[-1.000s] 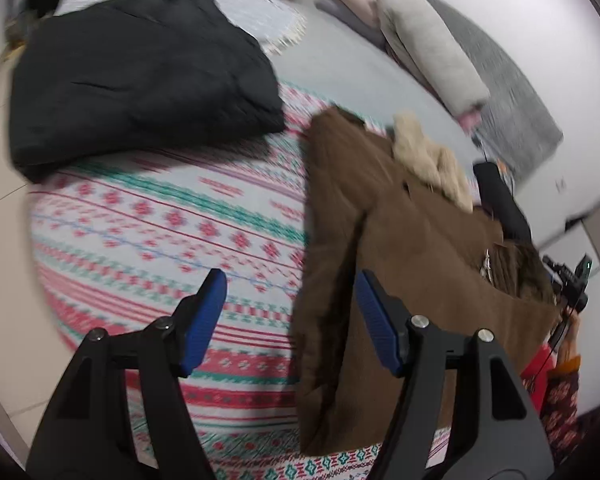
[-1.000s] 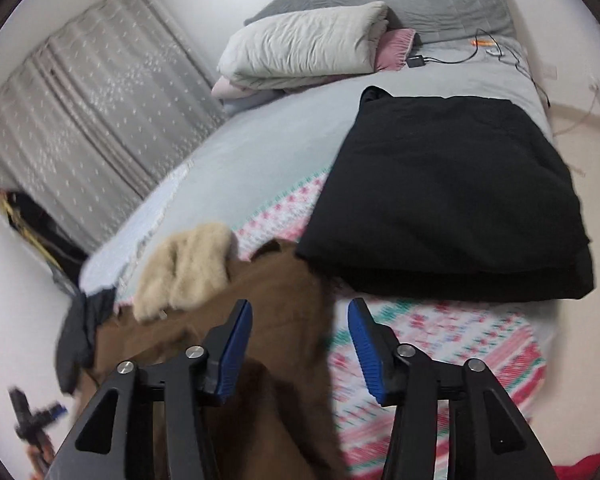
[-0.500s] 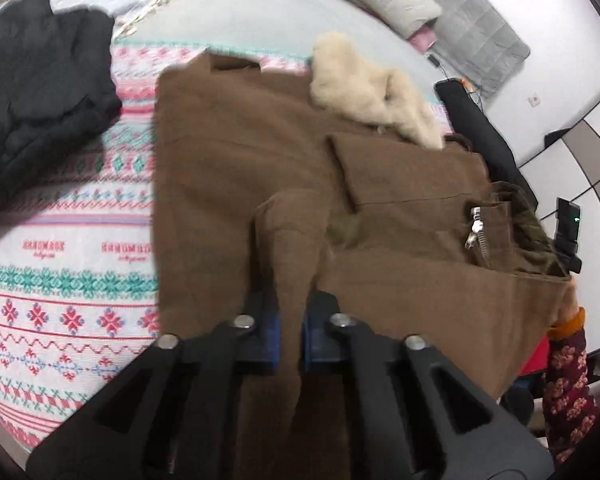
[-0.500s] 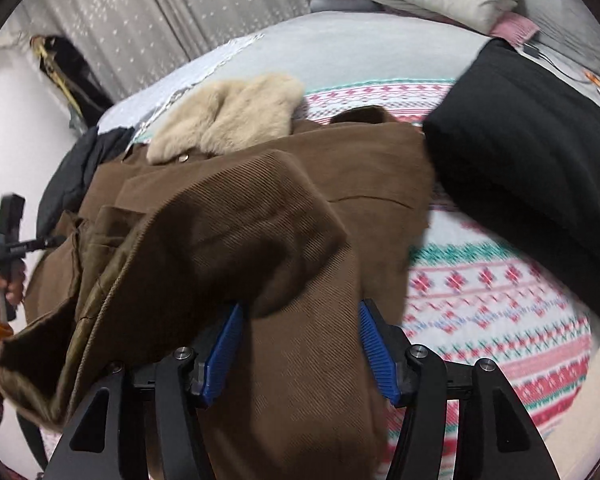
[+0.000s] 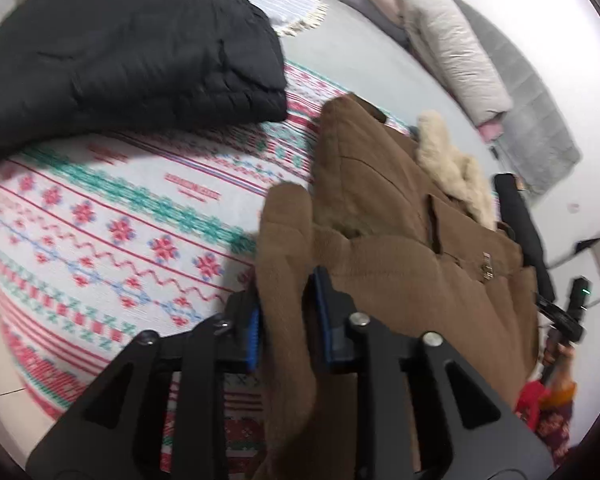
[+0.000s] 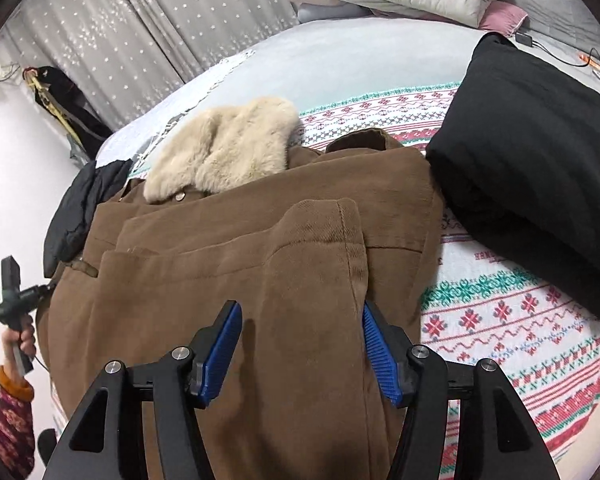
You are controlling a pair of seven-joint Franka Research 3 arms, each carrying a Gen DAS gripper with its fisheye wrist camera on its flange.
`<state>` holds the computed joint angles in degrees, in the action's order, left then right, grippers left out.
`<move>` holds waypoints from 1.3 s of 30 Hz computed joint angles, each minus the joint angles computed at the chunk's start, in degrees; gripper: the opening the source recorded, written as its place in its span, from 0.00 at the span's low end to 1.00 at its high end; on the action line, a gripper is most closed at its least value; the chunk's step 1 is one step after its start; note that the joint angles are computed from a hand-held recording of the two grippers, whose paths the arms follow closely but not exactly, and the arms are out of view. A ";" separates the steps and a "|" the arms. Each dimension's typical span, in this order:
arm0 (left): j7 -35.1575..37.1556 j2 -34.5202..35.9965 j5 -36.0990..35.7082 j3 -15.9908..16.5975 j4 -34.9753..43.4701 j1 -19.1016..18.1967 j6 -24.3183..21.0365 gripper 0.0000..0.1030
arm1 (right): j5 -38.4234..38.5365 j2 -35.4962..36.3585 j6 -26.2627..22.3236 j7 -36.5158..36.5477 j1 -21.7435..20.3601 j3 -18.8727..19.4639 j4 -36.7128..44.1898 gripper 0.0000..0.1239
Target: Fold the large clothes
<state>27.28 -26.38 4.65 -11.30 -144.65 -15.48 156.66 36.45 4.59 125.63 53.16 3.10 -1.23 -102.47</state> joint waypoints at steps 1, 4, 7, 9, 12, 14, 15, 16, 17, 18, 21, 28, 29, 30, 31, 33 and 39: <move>1.36 0.20 -1.35 1.24 -0.29 -1.26 1.06 0.38 | -0.48 0.36 0.85 0.64 0.27 0.16 0.06 0.49; 5.55 2.18 -6.62 4.33 1.16 -4.43 0.33 0.43 | -2.12 1.35 3.71 3.73 1.08 0.55 0.20 0.47; 5.80 1.80 -6.63 2.04 2.33 -3.32 0.55 0.10 | -1.50 -0.35 7.14 3.48 1.69 1.10 -2.44 0.11; -0.35 0.01 2.72 -5.04 5.03 2.59 -3.03 0.08 | -2.69 -3.96 14.21 3.30 2.76 1.48 -7.16 0.09; -6.03 -0.58 12.06 -9.22 9.16 6.18 -4.45 0.08 | -4.71 -8.22 23.26 4.86 4.01 1.61 -11.69 0.07; -8.63 -0.28 16.59 -10.31 12.72 7.42 -4.37 0.08 | -6.38 -10.13 28.27 6.54 4.49 1.58 -12.67 0.07; -10.17 0.49 19.86 -11.72 15.71 8.85 -5.65 0.08 | -7.12 -10.59 30.27 7.46 4.68 1.56 -12.32 0.07; -11.15 1.52 22.64 -12.51 18.09 9.69 -6.80 0.08 | -8.76 -10.71 32.11 9.08 4.69 1.69 -11.73 0.07; -12.35 3.33 26.24 -13.87 21.51 11.10 -8.70 0.08 | -9.44 -10.72 33.44 9.75 4.84 1.60 -11.14 0.07; -13.70 5.39 30.21 -15.59 25.35 12.62 -11.73 0.08 | -10.06 -10.39 35.05 10.58 5.01 1.61 -10.08 0.07; -15.87 10.54 36.64 -16.64 32.64 13.90 -16.84 0.08 | -16.31 -8.19 39.51 16.72 4.54 2.13 -6.75 0.07; -19.77 28.37 50.22 -14.79 50.03 12.49 -23.52 0.08 | -31.35 7.46 37.66 36.27 6.49 -1.04 13.60 0.07; -19.84 31.17 50.95 -14.14 52.28 11.64 -24.38 0.08 | -34.31 10.26 36.54 38.81 7.64 -2.33 16.90 0.07; -19.68 33.87 51.37 -13.47 54.47 10.69 -25.60 0.09 | -36.38 12.51 35.56 40.50 8.55 -3.28 19.52 0.07; -19.52 36.42 51.50 -12.67 56.25 9.84 -26.71 0.09 | -38.57 15.38 34.02 41.95 9.48 -4.33 22.71 0.07; -18.39 41.95 50.54 -11.05 59.82 8.19 -29.34 0.09 | -41.78 21.01 30.68 43.49 10.93 -5.77 28.49 0.07; -14.08 49.26 50.50 -6.08 60.80 3.53 -33.83 0.13 | -50.00 32.35 24.91 45.20 14.18 -9.56 36.24 0.11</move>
<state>13.20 22.88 55.14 -17.38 -83.84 -11.94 122.83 -13.55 36.94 150.54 98.36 17.27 -10.79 -66.23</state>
